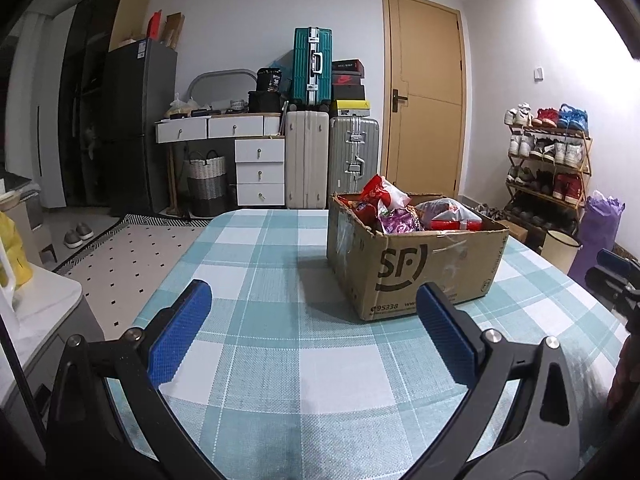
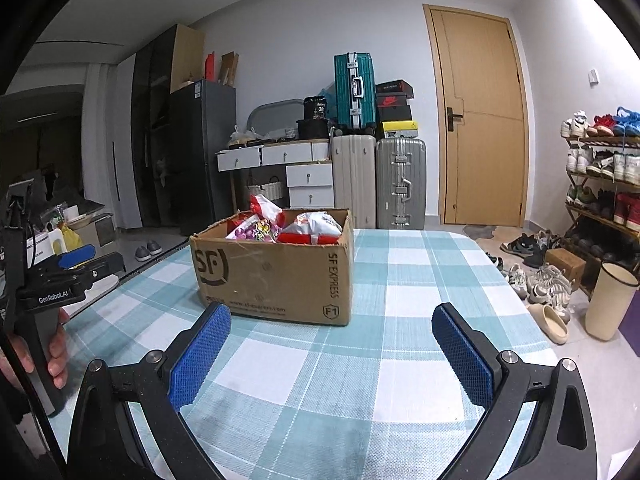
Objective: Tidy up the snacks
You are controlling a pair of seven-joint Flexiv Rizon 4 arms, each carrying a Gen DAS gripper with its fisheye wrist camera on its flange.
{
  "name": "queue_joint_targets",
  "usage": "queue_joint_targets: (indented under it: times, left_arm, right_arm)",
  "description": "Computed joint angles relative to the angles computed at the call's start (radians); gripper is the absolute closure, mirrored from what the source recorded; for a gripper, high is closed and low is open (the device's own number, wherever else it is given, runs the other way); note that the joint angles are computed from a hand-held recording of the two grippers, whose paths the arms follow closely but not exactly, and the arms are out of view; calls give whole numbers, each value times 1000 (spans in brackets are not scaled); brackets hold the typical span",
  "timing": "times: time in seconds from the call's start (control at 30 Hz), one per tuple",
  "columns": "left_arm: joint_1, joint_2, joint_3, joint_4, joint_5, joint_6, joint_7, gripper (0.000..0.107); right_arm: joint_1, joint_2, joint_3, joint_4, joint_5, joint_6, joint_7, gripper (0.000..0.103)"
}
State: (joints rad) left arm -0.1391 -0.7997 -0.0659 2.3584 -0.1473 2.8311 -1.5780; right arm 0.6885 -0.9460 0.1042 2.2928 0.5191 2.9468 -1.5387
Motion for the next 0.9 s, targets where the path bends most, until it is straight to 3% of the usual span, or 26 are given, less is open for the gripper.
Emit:
queue_joint_targets:
  times: [0.17, 0.33, 0.9]
  left_arm:
    - [-21, -20, 9, -8, -14, 30, 17, 5]
    - [-13, -32, 1, -16, 0, 43, 31, 5]
    - [-21, -35, -6, -12, -20, 57, 39, 5]
  right_arm:
    - [-7, -22, 1, -13, 4, 30, 10, 1]
    - [41, -29, -16, -40, 62, 24, -57, 1]
    - [15, -22, -5, -52, 45, 8, -66, 1]
